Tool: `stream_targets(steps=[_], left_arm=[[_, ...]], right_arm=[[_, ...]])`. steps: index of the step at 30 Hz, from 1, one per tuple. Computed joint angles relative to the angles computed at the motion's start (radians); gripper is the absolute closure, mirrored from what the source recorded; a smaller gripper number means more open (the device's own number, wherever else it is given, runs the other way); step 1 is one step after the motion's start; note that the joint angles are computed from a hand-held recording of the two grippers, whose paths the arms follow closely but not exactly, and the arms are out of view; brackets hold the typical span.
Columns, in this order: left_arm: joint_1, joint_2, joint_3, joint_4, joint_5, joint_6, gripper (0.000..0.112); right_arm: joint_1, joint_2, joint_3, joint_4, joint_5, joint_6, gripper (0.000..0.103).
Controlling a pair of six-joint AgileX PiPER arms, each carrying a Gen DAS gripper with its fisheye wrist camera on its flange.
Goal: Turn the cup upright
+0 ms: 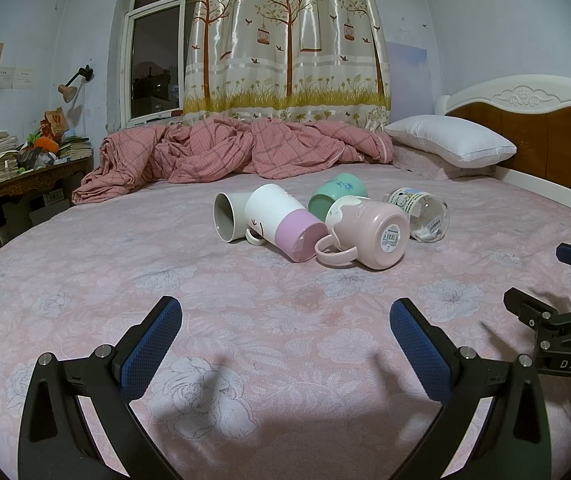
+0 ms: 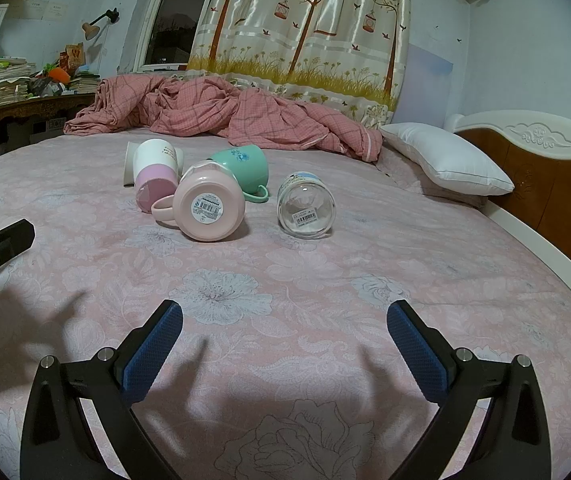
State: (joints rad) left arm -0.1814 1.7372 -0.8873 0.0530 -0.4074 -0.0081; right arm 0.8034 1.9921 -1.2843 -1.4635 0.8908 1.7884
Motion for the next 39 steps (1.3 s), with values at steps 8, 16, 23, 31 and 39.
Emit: stream_targets(steps=[8, 16, 23, 31, 39], left_arm=[[-0.002, 0.002, -0.003, -0.005, 0.002, 0.006, 0.009], [-0.003, 0.001, -0.001, -0.009, 0.002, 0.009, 0.009], [-0.005, 0.002, 0.0, -0.014, 0.001, 0.014, 0.009], [-0.004, 0.002, -0.005, -0.013, 0.006, 0.014, 0.009], [-0.006, 0.002, -0.001, -0.019, 0.002, 0.019, 0.009]], right_arm=[[-0.001, -0.003, 0.0, 0.003, -0.001, -0.005, 0.0], [-0.002, -0.003, -0.001, 0.006, -0.003, -0.008, 0.0], [-0.002, -0.003, -0.002, 0.007, -0.002, -0.01, 0.0], [-0.002, -0.004, -0.002, 0.009, -0.002, -0.012, 0.0], [-0.004, 0.001, -0.008, 0.009, -0.004, -0.014, 0.0]])
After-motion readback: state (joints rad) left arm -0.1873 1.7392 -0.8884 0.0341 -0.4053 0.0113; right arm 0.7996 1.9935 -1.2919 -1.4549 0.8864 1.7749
